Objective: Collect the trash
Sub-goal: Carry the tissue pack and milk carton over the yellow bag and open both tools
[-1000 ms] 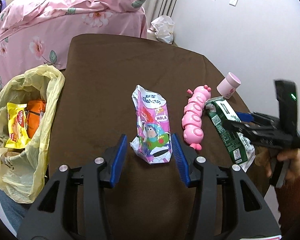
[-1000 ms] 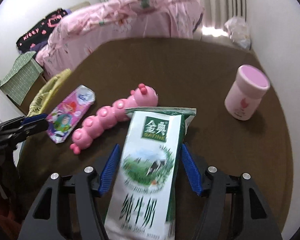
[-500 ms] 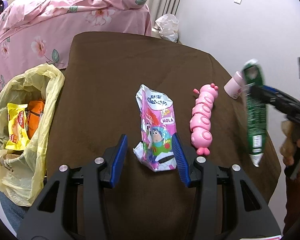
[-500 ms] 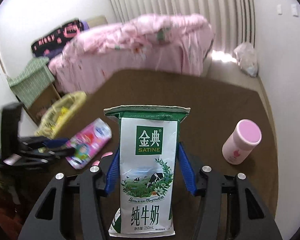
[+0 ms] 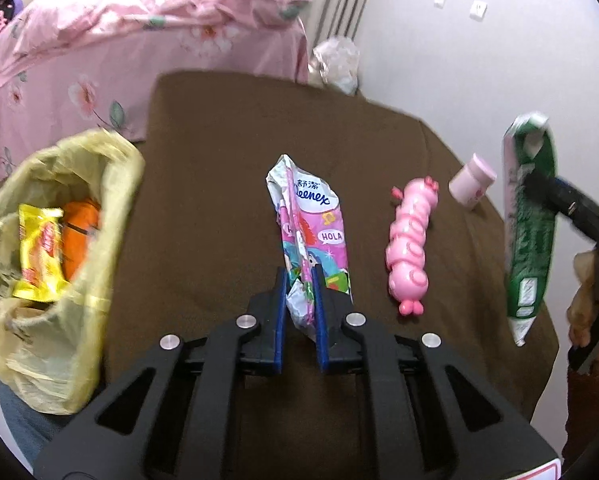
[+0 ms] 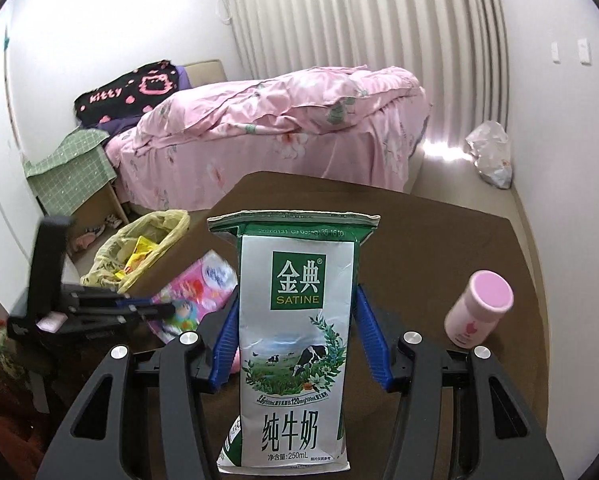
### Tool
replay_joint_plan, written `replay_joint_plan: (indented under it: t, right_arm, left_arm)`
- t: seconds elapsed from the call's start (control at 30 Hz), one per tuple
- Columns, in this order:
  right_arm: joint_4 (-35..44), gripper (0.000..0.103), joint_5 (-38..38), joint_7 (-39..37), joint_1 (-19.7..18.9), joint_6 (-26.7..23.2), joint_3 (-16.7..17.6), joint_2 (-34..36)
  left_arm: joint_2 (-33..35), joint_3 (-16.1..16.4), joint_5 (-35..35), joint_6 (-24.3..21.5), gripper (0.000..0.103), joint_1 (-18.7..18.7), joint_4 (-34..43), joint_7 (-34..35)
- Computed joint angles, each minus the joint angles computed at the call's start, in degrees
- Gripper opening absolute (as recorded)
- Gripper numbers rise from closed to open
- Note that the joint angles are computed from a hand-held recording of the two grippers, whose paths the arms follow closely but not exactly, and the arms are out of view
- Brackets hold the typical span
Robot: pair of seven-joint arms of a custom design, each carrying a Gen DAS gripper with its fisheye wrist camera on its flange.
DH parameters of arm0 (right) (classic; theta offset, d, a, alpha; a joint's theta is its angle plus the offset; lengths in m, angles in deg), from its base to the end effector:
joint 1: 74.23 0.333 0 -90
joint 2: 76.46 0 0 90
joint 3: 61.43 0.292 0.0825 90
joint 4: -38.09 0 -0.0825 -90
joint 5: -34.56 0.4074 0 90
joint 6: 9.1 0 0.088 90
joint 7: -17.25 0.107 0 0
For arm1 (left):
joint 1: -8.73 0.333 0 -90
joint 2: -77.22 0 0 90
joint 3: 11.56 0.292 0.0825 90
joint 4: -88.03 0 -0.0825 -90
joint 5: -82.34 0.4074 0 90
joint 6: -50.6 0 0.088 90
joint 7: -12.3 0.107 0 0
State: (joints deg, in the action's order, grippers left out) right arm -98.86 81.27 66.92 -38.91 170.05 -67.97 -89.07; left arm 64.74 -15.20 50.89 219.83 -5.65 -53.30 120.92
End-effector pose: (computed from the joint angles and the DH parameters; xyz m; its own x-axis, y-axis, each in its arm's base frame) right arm 0.4894 0.1951 0.4598 0.4314 -0.8939 -0.1218 -0.5633 -0.1614 -0.8104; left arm 0.5020 -0.1272 0.4128 -0.2089 -0.9571 0.2007 -0.7679 0.0335 -0.6397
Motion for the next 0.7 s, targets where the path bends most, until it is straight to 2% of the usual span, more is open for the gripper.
replay_joint_plan:
  t: [0.13, 0.27, 0.37, 0.43, 0.53, 0.6, 0.7]
  right_arm:
    - [2.06, 0.051, -0.51, -1.1, 0.95, 0.15, 0.84, 1.49]
    - [5.88, 0.051, 3.59, -4.96, 2.15, -0.76, 1.54, 3.44]
    - [10.04, 0.051, 8.53, -10.51, 2.84, -1.5, 2.49, 5.51]
    - [13.9, 0.051, 11.53, -14.03, 2.8, -2.55, 3.5, 7.63]
    - [20.85, 0.051, 18.23, -20.48, 2.19, -6.01, 5.15, 11.3]
    - [25.76, 0.051, 19.65, -21.35, 1.11, -8.38, 6.73, 14.43]
    - [36.06, 0.051, 15.22, -17.5, -0.15, -12.56, 9.04, 22.05]
  left_arm:
    - [-3.6, 2.11, -1.91, 3.66, 0.011, -0.11, -2.47, 0.42]
    - [-6.48, 4.23, 0.03, 7.6, 0.011, 1.02, -4.79, -2.24]
    - [-7.99, 1.12, 5.67, 9.24, 0.011, 8.21, -6.55, -8.99]
    - [-8.93, -2.02, 9.58, 9.79, 0.011, 14.66, -7.79, -13.77]
    - [-9.7, -3.42, 13.04, 10.25, 0.011, 20.27, -8.96, -18.37]
    - [-9.15, -2.47, 14.37, 10.45, 0.011, 21.48, -8.99, -20.09]
    - [-7.11, 3.55, 14.26, 10.17, 0.011, 17.7, -8.03, -19.78]
